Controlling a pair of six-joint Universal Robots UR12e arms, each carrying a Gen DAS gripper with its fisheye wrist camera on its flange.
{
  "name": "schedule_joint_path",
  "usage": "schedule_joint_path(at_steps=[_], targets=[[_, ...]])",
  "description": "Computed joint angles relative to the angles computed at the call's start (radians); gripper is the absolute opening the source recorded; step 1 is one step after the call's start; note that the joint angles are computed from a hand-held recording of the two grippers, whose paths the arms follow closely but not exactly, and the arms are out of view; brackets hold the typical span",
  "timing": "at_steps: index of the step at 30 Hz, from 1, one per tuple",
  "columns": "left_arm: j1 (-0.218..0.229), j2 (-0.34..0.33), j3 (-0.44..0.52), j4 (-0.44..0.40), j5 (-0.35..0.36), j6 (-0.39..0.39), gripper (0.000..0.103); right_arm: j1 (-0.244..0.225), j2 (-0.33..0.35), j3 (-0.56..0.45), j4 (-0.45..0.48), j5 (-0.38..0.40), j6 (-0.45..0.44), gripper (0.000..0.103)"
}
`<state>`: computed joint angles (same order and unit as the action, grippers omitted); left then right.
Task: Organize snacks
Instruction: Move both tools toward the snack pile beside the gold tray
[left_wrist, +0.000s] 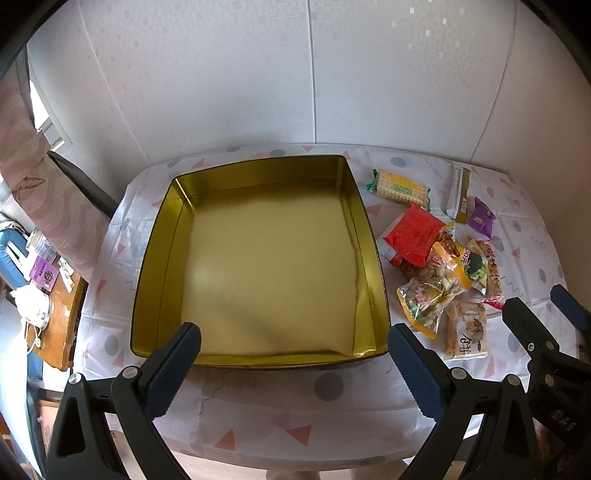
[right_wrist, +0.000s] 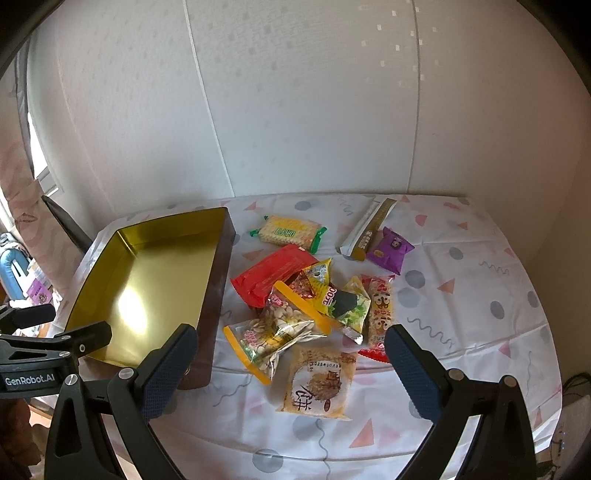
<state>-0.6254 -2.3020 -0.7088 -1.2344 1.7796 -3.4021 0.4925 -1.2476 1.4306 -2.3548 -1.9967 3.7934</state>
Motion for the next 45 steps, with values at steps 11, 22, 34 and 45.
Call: schedule_joint_path(at_steps=[11,22,34,45], targets=[[0.023,-0.004,-0.003,0.006,-0.176,-0.014,0.102,-0.027,-0.031,0.049,0.031,0.053,0.097,0.101],[0.019,-0.046,0.062,-0.052,-0.137,-0.009,0.102,-0.077,-0.064,0.121,0.147,0.143,0.219,0.091],[0.014,-0.081,0.112,-0.073,-0.134,0.018,0.102,-0.088,0.003,0.052,0.244,0.241,0.1,0.088],[-0.007,-0.124,0.187,-0.097,-0.123,0.113,0.102,-0.081,0.028,0.053,0.161,0.255,-0.022,0.06]])
